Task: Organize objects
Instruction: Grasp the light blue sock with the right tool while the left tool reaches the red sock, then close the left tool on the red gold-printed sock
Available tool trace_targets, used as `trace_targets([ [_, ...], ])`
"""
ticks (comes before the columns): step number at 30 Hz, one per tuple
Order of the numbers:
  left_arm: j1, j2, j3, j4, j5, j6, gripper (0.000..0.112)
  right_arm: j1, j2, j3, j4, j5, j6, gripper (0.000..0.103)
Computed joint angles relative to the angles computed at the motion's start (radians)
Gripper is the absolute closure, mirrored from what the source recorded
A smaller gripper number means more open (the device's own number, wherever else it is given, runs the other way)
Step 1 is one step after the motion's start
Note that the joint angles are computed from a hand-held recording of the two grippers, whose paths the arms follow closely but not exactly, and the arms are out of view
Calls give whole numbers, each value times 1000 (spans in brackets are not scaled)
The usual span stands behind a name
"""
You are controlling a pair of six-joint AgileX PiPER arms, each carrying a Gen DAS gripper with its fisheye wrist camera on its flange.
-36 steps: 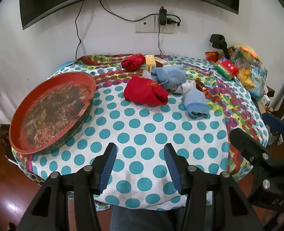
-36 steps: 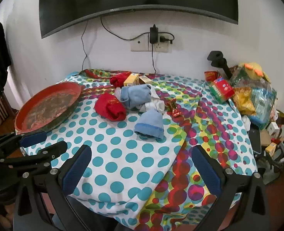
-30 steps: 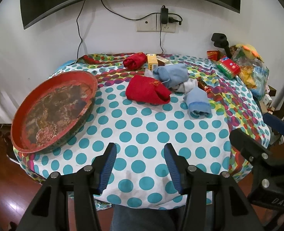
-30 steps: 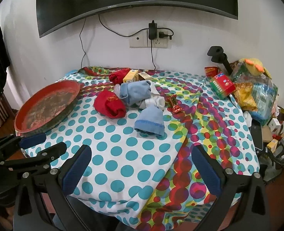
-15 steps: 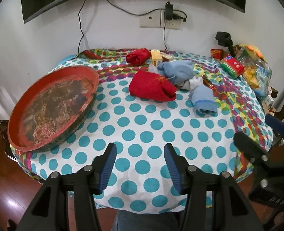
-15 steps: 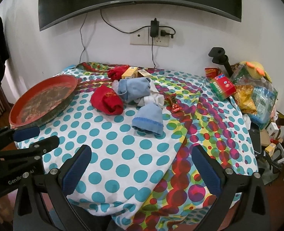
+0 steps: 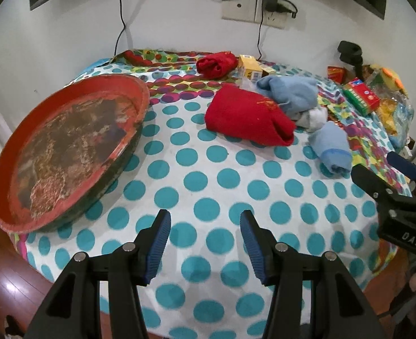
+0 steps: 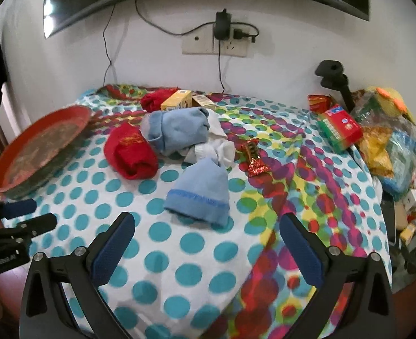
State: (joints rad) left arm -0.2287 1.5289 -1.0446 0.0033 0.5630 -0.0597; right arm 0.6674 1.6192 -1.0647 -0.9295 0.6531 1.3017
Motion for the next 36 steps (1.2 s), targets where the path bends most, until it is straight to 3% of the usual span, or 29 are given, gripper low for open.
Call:
trace_targets([
  [10,-35,161,-184,17,46,-5,60,-107,155,-123,108,-87,-129,15],
  [14,-76,215,-268,70,73,-39,60,-140,168,-126,171,-142,-192,44],
  [15,-86,228,-291,80,79,-43,60,-145,168,-124,172,-152,-188,47],
  [20,-109,290,-414,80,135,-60,60,-148,156,-98,111,-173,-128,49],
  [26,-129,358,-563,62,209,-55,60,-199,144,-70,198,-254,-175,49],
  [29,-143,359,-585,55,208,-49,60,-207,142,-63,223,-271,-194,49],
  [36,-187,456,-671,187,251,-150,60,-204,143,-66,230,-267,-201,49],
])
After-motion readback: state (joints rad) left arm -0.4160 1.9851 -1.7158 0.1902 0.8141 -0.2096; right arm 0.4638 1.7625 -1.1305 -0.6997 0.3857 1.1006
